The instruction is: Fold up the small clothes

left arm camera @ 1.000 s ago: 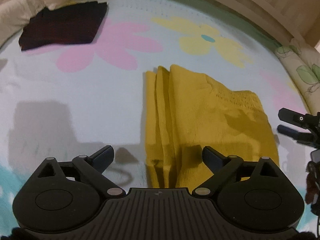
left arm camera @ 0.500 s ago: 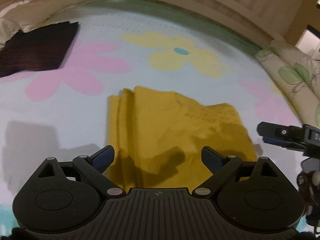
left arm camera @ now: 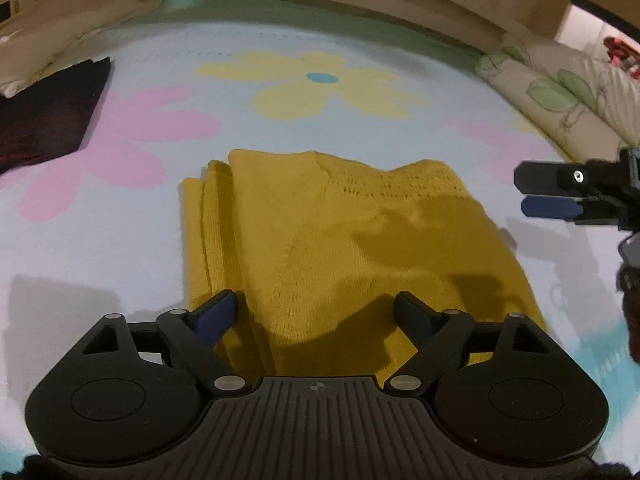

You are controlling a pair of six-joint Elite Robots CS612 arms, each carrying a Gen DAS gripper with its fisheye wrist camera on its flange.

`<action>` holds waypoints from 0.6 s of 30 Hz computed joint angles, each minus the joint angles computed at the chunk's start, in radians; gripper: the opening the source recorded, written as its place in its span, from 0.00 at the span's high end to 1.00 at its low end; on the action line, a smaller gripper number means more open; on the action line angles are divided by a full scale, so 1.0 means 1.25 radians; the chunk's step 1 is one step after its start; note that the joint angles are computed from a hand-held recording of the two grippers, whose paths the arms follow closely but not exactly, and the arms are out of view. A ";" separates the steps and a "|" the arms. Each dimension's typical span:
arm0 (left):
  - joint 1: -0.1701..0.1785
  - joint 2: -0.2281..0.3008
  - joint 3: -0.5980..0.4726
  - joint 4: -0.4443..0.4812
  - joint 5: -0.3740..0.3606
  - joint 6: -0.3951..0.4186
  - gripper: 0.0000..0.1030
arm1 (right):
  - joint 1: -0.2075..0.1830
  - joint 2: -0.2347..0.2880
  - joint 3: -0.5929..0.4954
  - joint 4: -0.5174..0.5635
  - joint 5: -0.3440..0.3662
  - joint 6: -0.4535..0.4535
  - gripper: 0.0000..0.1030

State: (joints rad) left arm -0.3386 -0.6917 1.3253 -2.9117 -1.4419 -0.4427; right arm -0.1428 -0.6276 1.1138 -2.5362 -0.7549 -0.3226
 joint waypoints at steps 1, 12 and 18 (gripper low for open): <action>0.001 0.002 -0.004 0.001 -0.001 -0.011 0.18 | 0.000 0.000 -0.001 0.003 0.002 -0.003 0.01; 0.000 0.004 -0.022 0.031 0.032 -0.183 0.85 | 0.000 -0.007 0.008 0.006 0.000 -0.024 0.01; -0.013 -0.009 -0.018 0.057 0.089 -0.169 0.88 | -0.002 -0.008 0.010 -0.002 -0.004 -0.009 0.01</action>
